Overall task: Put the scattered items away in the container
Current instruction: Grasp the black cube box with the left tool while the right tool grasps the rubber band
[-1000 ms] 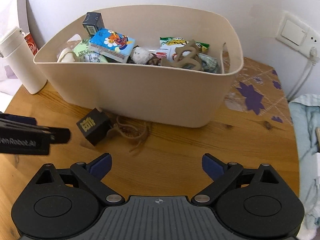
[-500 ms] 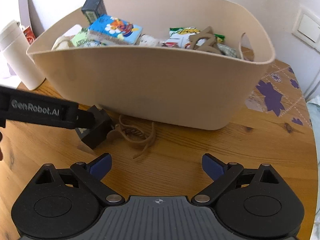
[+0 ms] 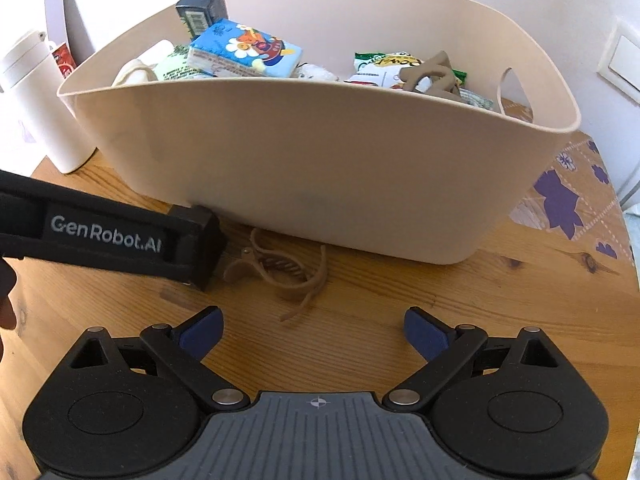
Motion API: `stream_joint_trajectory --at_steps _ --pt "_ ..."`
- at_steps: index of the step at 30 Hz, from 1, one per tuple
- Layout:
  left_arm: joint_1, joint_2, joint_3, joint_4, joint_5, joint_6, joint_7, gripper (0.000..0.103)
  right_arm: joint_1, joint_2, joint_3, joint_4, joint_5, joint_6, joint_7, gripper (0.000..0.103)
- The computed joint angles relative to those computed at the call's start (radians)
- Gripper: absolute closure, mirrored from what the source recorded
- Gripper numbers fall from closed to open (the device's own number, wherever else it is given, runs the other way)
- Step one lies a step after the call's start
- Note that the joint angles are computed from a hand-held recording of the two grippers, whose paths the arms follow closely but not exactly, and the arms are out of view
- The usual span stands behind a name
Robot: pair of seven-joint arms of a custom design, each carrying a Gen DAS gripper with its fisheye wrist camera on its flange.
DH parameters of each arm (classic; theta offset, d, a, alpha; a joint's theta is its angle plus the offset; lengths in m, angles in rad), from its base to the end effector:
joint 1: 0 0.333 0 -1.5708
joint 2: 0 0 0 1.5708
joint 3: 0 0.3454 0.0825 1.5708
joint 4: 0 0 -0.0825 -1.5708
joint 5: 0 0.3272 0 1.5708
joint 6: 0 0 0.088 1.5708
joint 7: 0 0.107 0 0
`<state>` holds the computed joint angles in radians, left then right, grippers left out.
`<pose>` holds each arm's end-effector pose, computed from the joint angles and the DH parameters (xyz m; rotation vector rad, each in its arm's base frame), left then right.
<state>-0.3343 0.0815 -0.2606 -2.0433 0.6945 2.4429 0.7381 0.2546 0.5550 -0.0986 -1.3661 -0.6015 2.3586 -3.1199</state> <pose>0.4572 -0.3036 0.4962 -1.6146 2.0298 -0.3641 0.7027 0.1220 0.4925 -0.6416 2.5057 -0.6961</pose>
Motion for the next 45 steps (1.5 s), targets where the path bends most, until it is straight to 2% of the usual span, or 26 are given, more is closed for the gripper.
stream_joint_trajectory --at_steps 3,6,15,21,26,29,30,36,40,45 --pt "0.010 0.001 -0.003 -0.007 -0.069 0.027 0.063 0.018 0.001 0.006 0.001 0.009 0.005 -0.005 0.001 0.004" --pt "0.000 0.013 0.002 0.004 -0.008 -0.007 0.020 0.017 0.002 0.015 0.002 0.024 0.010 -0.020 -0.007 0.004" --pt "0.025 0.012 0.023 0.016 0.032 -0.040 -0.005 0.017 0.012 0.075 -0.010 0.126 0.013 -0.071 -0.032 0.001" --pt "0.047 0.010 0.035 0.017 0.067 -0.041 -0.019 0.018 0.029 0.160 -0.034 0.284 0.033 -0.190 -0.021 0.000" --pt "0.057 0.007 0.039 -0.001 0.131 0.000 -0.034 0.018 0.047 0.218 -0.056 0.391 0.035 -0.283 0.020 0.000" --pt "0.062 -0.004 0.042 -0.018 0.162 0.017 -0.045 0.019 0.060 0.222 -0.067 0.398 0.022 -0.303 0.055 0.008" --pt "0.060 0.003 0.039 -0.013 0.170 0.021 -0.053 0.020 0.063 0.215 -0.069 0.383 0.014 -0.296 0.071 0.013" --pt "0.067 -0.010 0.038 -0.036 0.171 0.069 -0.036 0.034 0.072 0.171 -0.062 0.315 -0.013 -0.291 0.119 0.037" --pt "0.067 -0.016 0.034 -0.043 0.158 0.082 -0.002 0.057 0.076 0.133 -0.053 0.257 -0.026 -0.282 0.154 0.058" --pt "0.069 -0.036 0.029 -0.064 0.094 0.091 0.056 0.069 0.077 0.088 -0.035 0.182 -0.038 -0.254 0.196 0.058"
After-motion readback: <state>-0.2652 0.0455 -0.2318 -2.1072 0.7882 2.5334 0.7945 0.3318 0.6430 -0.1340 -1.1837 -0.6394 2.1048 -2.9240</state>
